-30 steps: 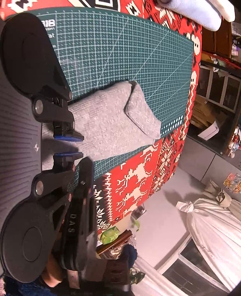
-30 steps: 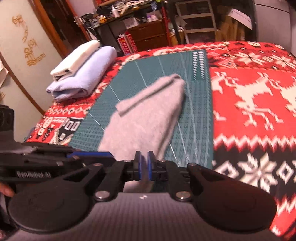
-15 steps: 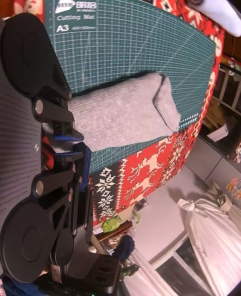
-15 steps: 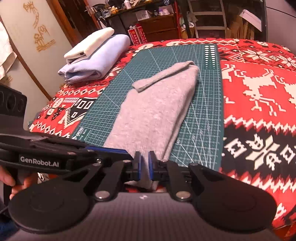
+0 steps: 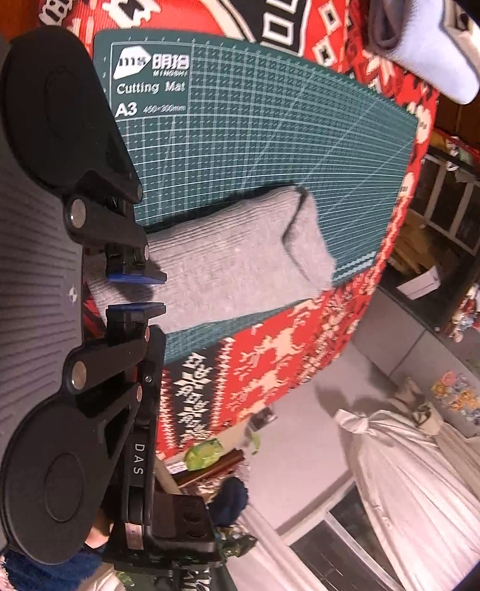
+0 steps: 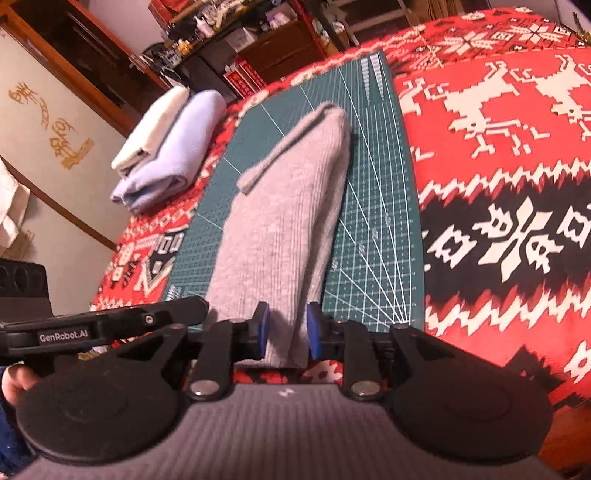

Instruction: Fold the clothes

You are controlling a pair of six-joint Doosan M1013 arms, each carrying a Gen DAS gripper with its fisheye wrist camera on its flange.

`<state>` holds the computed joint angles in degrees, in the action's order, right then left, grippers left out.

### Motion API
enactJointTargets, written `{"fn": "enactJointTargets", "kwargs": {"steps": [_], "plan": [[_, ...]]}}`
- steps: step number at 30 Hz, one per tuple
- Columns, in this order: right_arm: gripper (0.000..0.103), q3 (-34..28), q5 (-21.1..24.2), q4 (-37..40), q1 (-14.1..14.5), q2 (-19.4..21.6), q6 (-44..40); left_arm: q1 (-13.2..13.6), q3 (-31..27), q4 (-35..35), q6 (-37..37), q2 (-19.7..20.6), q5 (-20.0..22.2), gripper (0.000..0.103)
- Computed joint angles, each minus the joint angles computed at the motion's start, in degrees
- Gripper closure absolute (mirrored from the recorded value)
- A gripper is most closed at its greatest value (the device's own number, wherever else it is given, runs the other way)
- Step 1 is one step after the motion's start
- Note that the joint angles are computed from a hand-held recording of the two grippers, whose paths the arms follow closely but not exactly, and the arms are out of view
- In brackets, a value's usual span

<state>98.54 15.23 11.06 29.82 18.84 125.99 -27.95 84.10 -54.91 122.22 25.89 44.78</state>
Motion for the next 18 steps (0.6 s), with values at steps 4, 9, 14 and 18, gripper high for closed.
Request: {"fn": "enactJointTargets", "kwargs": {"steps": [4,9,14,18], "plan": [[0.097,-0.15,0.26,-4.98,0.4,0.01,4.66,-0.21,-0.29,0.4,-0.01,0.29,0.34,0.095],[0.098,-1.11,3.08,-12.99,0.85,-0.06,11.48,-0.33,-0.7,2.28,-1.61,0.59,0.83,0.096],[0.096,-1.02,3.11,-10.09,0.5,0.57,9.59,-0.67,-1.0,6.22,-3.86,0.39,1.33,0.099],[0.089,-1.34,5.31,-10.64,0.69,0.18,9.32,-0.88,-0.39,7.87,-3.63,-0.63,1.04,0.099]]}}
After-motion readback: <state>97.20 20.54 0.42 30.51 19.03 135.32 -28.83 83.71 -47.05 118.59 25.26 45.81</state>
